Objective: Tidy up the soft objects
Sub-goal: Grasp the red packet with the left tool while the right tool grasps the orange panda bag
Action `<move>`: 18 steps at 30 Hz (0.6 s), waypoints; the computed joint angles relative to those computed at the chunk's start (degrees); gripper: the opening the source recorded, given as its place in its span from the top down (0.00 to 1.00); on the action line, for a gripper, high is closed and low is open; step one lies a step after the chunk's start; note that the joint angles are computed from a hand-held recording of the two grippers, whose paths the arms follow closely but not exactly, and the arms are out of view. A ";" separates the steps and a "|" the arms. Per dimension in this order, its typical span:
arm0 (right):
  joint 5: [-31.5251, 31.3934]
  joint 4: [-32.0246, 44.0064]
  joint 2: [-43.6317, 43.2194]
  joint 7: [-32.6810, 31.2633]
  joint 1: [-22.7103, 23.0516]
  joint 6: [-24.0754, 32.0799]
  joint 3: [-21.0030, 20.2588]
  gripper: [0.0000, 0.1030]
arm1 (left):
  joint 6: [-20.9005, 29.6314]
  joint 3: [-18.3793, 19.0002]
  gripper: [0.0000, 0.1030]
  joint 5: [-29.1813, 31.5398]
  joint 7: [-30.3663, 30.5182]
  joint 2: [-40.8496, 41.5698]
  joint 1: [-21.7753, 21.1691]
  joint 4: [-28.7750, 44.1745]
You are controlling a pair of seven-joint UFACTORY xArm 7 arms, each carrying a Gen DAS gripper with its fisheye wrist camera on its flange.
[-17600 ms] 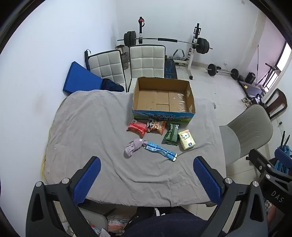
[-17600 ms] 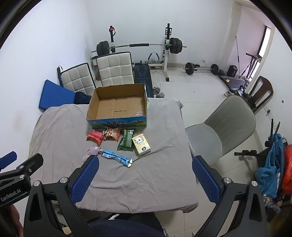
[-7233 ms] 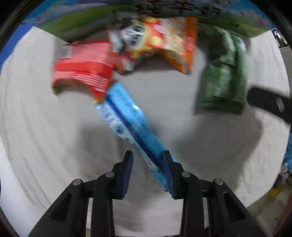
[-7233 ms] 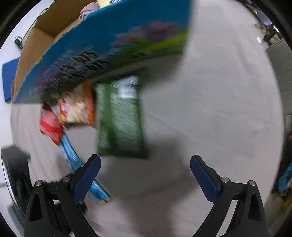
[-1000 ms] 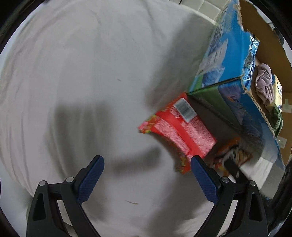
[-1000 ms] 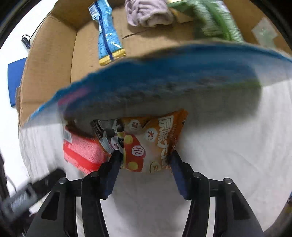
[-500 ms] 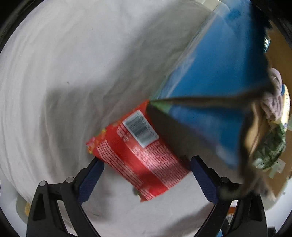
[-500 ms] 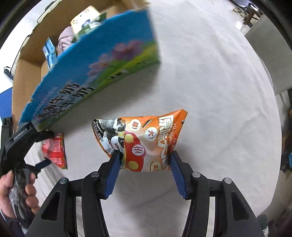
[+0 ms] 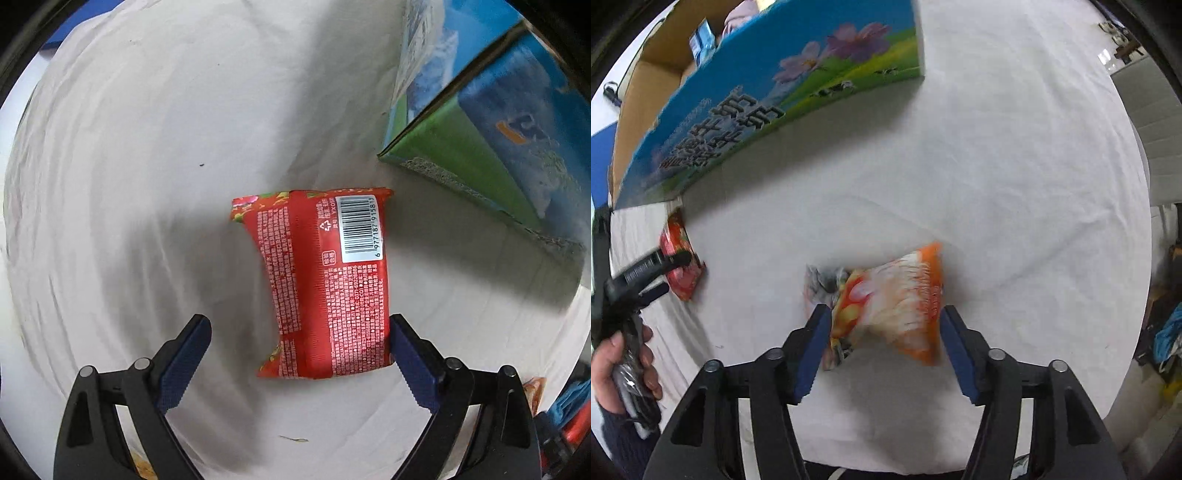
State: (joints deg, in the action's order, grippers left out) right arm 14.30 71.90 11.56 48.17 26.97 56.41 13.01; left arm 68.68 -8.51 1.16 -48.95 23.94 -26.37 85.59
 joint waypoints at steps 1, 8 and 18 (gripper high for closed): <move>-0.44 0.62 0.44 0.03 -0.12 0.22 -0.24 0.26 | -0.60 -0.06 0.07 -0.56 0.32 0.26 0.29 0.17; -3.46 8.06 4.60 -6.31 1.50 5.73 1.22 0.21 | -5.12 -1.01 0.48 -2.55 2.87 2.01 0.08 0.26; -26.66 23.23 15.71 -35.17 13.34 24.56 1.02 0.21 | -6.24 -3.51 0.52 -2.04 7.69 -6.77 -2.67 -11.81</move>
